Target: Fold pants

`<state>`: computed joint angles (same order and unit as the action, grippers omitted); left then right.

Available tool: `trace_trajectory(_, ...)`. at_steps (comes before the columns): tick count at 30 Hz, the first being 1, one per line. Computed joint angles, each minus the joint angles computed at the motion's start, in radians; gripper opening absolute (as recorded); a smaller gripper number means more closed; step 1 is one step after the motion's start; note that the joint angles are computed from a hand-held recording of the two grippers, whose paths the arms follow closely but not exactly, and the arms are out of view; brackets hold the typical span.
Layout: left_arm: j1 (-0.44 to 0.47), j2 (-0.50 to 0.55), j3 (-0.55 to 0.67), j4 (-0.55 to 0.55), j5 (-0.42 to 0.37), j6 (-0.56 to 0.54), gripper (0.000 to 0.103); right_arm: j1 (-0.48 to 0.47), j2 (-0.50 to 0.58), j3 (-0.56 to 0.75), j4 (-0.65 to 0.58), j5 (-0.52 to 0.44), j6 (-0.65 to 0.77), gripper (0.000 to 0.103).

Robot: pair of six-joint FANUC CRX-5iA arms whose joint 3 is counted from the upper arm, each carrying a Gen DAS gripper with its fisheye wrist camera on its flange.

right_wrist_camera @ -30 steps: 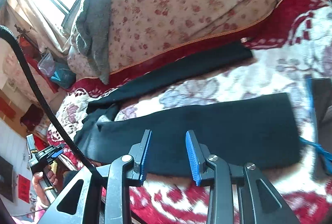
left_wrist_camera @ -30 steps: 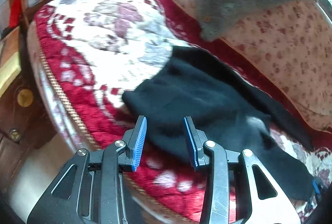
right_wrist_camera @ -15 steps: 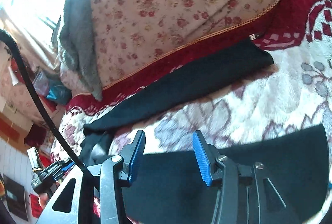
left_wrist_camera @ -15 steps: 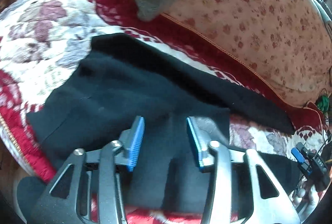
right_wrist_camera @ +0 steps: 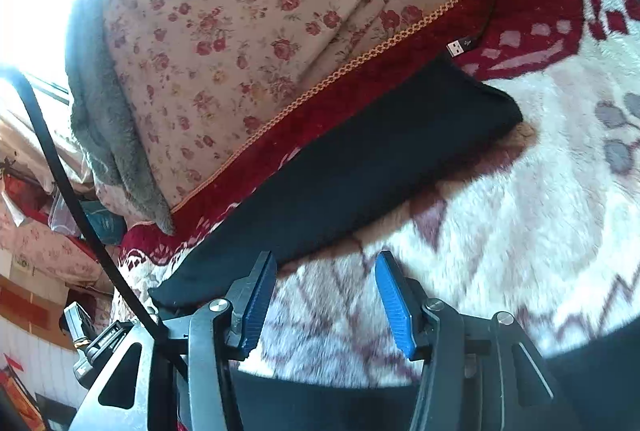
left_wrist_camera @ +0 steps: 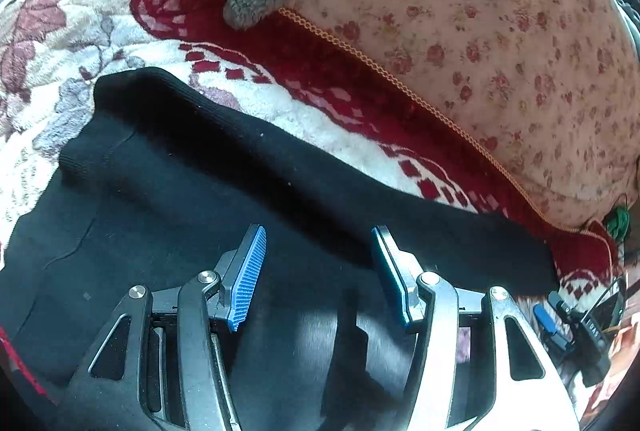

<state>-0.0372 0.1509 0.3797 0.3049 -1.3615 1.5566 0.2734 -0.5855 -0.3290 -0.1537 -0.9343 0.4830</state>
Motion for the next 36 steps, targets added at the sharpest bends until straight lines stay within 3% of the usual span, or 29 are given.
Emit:
trace_trajectory(7, -0.009, 0.038, 0.026, -0.017, 0.040, 0.064, 0.054, -0.062, 0.065, 0.025, -0.043, 0.041, 0.050, 0.050)
trace_trajectory(23, -0.061, 0.122, 0.150, -0.118, 0.021, 0.161, 0.054, -0.129, 0.136, 0.039, -0.100, 0.121, 0.108, 0.049)
trace_trajectory(24, -0.060, 0.117, 0.142, -0.114, 0.030, 0.160, 0.045, -0.128, 0.137, 0.039, -0.098, 0.121, 0.114, 0.044)
trace_trajectory(25, -0.059, 0.116, 0.139, -0.111, 0.034, 0.155, 0.026, -0.129, 0.138, 0.039, -0.101, 0.121, 0.121, 0.039)
trace_trajectory(26, -0.057, 0.120, 0.143, -0.106, 0.027, 0.145, 0.020, -0.135, 0.139, 0.040, -0.118, 0.124, 0.140, 0.031)
trace_trajectory(30, -0.039, 0.107, 0.113, -0.064, 0.037, 0.127, 0.012, -0.127, 0.124, 0.028, -0.119, 0.162, 0.168, 0.015)
trace_trajectory(36, -0.035, 0.055, 0.081, -0.060, 0.060, 0.100, 0.010, -0.073, 0.087, 0.026, -0.035, 0.155, 0.163, 0.012)
